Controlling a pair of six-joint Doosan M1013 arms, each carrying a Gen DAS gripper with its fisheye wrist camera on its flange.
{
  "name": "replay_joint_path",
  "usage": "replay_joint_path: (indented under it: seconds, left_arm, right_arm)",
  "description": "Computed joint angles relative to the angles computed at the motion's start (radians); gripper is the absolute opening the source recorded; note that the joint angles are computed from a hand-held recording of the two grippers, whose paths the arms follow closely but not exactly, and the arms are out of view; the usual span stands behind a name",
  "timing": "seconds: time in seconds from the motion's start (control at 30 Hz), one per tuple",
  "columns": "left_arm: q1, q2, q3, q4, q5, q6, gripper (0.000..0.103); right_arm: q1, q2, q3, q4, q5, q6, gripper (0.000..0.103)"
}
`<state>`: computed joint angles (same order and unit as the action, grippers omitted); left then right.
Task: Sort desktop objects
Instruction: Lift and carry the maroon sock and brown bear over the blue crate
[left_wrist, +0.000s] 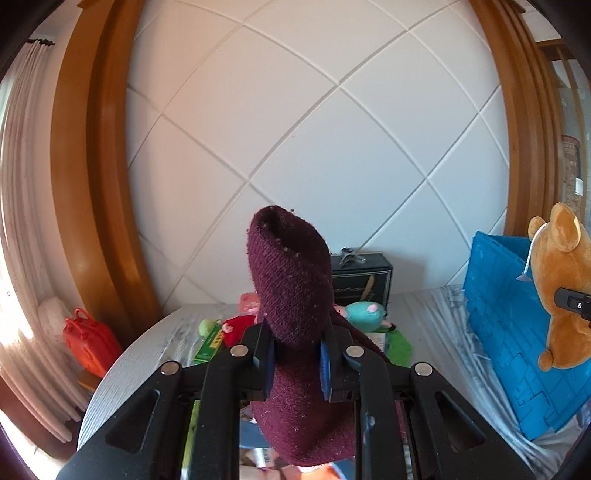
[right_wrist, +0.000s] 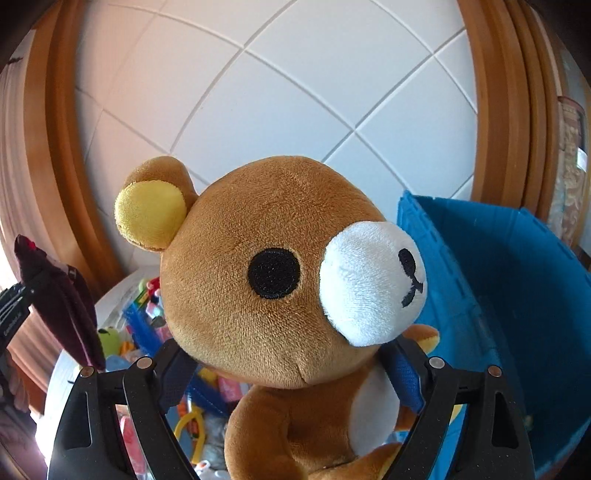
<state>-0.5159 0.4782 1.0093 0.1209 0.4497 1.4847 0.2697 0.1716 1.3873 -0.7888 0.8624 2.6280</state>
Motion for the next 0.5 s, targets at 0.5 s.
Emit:
replay_joint_path:
  seconds: [0.5]
  left_arm:
    - [-0.249, 0.136, -0.326, -0.042, 0.109, 0.05, 0.018]
  right_arm:
    - [-0.223, -0.205, 0.101, 0.018, 0.07, -0.209, 0.089]
